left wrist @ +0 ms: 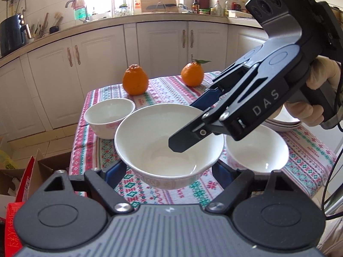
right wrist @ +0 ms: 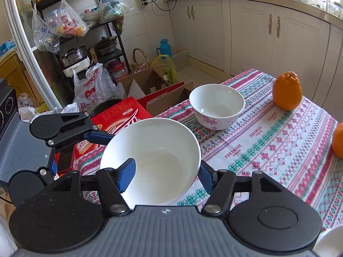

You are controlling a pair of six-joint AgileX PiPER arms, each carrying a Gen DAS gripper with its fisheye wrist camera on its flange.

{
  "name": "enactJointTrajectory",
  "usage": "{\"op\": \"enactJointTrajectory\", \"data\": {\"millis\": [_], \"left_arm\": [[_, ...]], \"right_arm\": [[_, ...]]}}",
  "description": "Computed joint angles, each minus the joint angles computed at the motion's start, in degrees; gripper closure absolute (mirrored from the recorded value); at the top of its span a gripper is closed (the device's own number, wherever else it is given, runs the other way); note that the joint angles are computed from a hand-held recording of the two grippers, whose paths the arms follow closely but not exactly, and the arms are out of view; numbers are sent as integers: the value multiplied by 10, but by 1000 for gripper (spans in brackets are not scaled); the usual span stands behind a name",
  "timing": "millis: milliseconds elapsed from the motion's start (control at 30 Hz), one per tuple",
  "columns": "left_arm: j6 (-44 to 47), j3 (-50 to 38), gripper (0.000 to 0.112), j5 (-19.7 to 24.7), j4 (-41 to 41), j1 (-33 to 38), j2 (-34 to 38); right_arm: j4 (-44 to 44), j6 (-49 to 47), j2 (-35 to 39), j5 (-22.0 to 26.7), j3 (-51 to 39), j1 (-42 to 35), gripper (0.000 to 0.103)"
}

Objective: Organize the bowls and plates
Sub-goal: 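Carry the white bowl with the right tool toward the placed bowl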

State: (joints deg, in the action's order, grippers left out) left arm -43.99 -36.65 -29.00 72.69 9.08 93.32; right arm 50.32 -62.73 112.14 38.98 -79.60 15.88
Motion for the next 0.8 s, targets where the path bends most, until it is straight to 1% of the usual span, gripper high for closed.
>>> {"op": "enactJointTrajectory", "data": {"millis": [233,367,533,800], "left_arm": [[8,18,26,-13,-6,-42,-24],[23,21,26,-19,-15,-68,-22],[21,16,26,-27,-10,-98,-10],[16,-4,26,-19,-9,-143,29]], "right_arm": [[27,-38,-77,-38,104,-29,34],[52,-65,-113,-50,155,-57,34],[63,-83,-154,-69,212,-83,33],[74,-94,-170,-82,259,-118,33]]}}
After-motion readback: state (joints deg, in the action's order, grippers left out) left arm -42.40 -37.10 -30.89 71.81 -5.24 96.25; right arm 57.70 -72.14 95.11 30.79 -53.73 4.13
